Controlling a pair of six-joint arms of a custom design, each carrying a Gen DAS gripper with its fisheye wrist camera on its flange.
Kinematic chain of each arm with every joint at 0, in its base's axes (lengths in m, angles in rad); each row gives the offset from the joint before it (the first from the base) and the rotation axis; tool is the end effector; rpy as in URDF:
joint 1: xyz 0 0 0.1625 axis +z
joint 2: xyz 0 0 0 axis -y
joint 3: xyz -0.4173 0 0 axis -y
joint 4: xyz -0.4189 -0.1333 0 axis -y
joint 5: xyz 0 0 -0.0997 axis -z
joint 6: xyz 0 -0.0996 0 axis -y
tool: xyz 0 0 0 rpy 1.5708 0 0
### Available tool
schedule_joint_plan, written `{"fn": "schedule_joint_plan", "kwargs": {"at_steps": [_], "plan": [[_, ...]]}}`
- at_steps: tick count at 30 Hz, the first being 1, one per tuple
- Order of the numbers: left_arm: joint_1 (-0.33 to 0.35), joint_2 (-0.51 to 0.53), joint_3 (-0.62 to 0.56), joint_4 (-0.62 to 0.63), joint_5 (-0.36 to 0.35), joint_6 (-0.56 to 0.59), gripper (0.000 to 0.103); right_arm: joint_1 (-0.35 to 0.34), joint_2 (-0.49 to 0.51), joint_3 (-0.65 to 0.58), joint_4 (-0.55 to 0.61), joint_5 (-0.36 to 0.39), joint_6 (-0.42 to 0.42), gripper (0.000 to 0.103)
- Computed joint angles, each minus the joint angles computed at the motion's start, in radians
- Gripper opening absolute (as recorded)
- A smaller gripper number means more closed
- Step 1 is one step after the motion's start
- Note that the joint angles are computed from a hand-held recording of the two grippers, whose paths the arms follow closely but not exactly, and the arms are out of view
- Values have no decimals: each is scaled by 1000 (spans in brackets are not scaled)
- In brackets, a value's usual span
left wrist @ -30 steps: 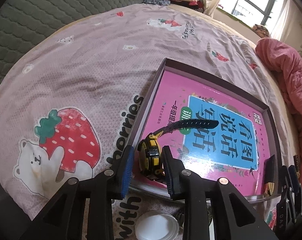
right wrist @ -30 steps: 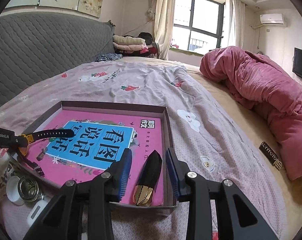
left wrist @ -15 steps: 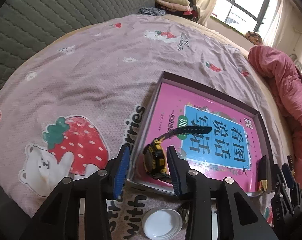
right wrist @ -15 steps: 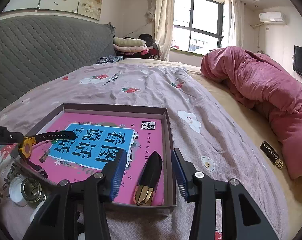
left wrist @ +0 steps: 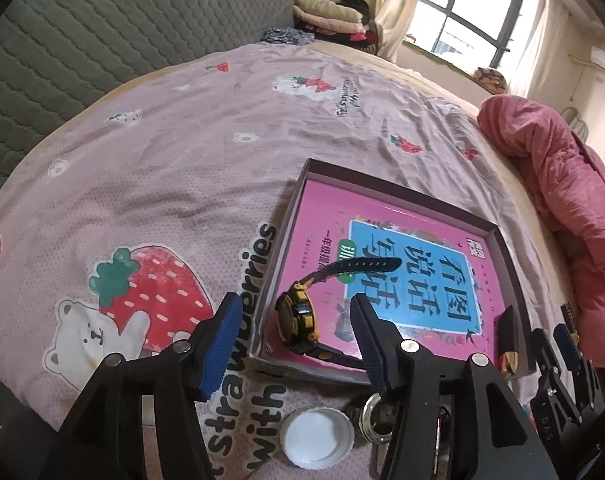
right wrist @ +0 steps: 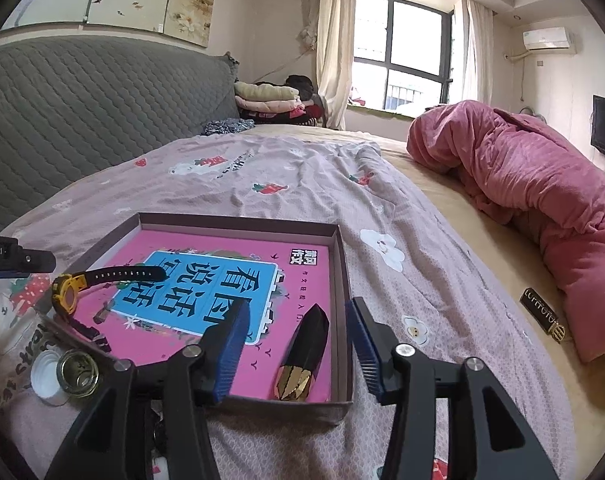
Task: Organize rigid objects
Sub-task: 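Withdraw both tools from the box back over the remaining objects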
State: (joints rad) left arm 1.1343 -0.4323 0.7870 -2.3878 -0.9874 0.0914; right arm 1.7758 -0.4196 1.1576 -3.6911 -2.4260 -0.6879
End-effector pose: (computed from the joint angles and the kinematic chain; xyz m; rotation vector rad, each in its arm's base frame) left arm -0.2091 -0.8934 0.1619 0.4921 2.5127 -0.7239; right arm 0.2145 -0.7458 0.1364 0.1591 -1.8468 1.2042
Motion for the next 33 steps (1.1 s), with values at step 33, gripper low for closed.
{"fn": "schedule_joint_plan", "kwargs": {"at_steps": [33], "plan": [[-10, -181, 277, -95, -66, 71, 69, 79, -66, 171, -13, -81, 31, 53]]}}
